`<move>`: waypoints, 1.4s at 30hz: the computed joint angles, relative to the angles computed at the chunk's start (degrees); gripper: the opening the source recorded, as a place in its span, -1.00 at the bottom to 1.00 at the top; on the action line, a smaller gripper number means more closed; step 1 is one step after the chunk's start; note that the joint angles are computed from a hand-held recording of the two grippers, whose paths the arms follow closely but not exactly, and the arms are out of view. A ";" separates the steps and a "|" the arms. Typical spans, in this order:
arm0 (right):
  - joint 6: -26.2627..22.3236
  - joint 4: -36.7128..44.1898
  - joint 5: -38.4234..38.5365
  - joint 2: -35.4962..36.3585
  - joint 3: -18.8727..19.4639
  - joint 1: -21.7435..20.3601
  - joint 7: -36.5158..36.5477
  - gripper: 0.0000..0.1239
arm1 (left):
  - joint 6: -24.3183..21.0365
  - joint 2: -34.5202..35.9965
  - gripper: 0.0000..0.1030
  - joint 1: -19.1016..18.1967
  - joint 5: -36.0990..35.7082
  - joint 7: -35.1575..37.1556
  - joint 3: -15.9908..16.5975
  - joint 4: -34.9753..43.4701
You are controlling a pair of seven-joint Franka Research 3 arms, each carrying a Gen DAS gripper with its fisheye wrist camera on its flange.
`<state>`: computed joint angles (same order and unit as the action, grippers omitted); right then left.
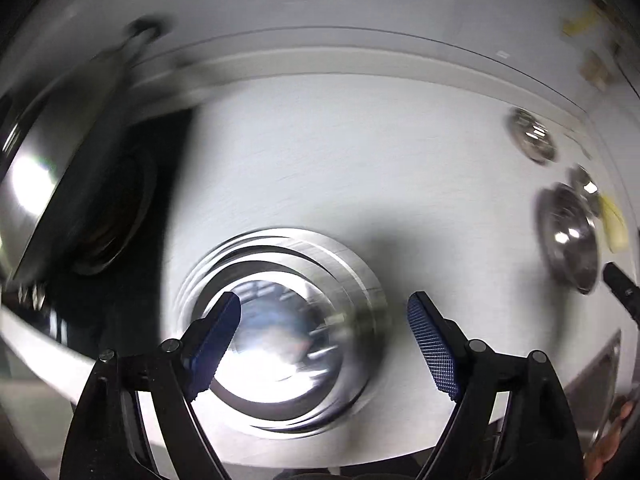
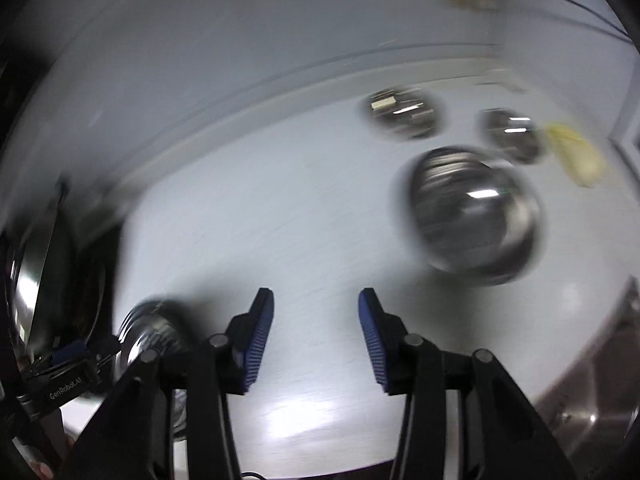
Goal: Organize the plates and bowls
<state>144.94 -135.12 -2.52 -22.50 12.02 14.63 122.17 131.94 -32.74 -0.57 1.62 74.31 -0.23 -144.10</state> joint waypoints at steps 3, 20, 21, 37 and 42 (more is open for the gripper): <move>-2.24 -1.99 -3.35 -3.57 -2.38 -5.56 1.84 -0.18 | 1.18 6.97 0.58 -3.60 -2.18 0.79 -2.10 5.97; -3.24 7.01 11.67 16.80 -13.32 -11.27 -12.49 -0.18 | -9.44 46.43 0.59 -10.41 0.08 -1.78 -12.14 45.80; -3.53 8.00 12.15 18.21 -13.52 -11.31 -13.21 -0.18 | -10.20 47.85 0.59 -10.53 0.14 -2.04 -12.26 47.28; -6.42 10.04 13.64 23.31 -13.15 -9.25 -16.38 -0.78 | -13.09 55.32 -0.70 -10.73 -1.67 0.30 -13.98 52.85; -6.47 9.30 14.11 21.45 -12.24 -8.04 -16.54 -0.81 | -10.73 51.81 -0.71 -9.04 -3.88 0.67 -13.37 48.15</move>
